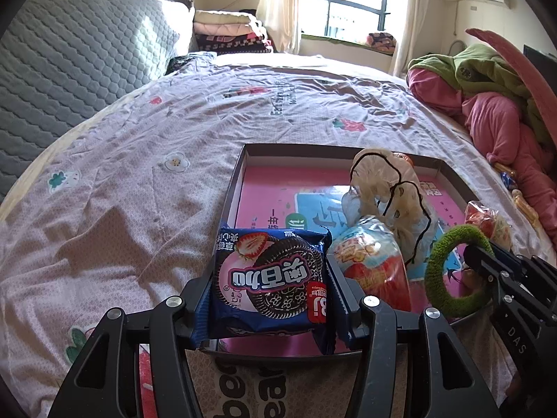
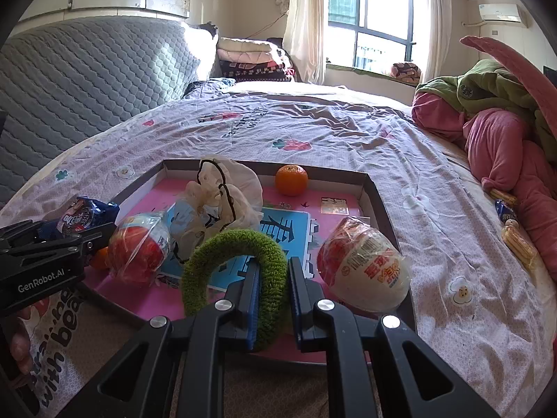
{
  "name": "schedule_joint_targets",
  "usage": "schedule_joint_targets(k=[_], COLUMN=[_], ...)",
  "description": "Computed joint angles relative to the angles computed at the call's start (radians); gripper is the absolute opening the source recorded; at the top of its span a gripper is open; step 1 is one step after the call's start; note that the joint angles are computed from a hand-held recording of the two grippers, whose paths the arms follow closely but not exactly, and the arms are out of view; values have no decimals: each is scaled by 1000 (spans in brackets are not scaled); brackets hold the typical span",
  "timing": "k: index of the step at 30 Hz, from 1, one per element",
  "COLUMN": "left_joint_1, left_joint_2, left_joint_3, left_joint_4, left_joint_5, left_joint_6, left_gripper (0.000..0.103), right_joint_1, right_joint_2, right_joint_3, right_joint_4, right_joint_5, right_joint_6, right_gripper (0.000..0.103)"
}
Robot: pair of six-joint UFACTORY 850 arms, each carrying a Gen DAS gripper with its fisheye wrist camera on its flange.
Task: Organize objects
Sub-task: 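Lower the cookie packet into the tray with the left tool while the right tool lowers the green ring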
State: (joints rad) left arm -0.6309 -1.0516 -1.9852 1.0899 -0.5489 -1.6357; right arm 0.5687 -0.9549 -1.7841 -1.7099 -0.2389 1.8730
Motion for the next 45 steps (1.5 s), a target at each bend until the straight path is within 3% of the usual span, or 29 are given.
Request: schedule_joint_targets(k=[25, 28, 45], left_joint_1=[-8, -11, -12], left_joint_2=[41, 44, 64], left_joint_3=[53, 54, 82], left_joint_4=[45, 55, 102], left_joint_5=[26, 17, 13], left_joint_6=[-49, -54, -108], left_gripper=[64, 64, 64], right_joint_1=[4, 6, 7], right_joint_2=[16, 19, 31], right_joint_3=[22, 25, 41], right_joint_4=[-51, -49, -104], right_joint_5=[-44, -52, -68], right_joint_6=[46, 39, 99], right_gripper=[38, 46, 52])
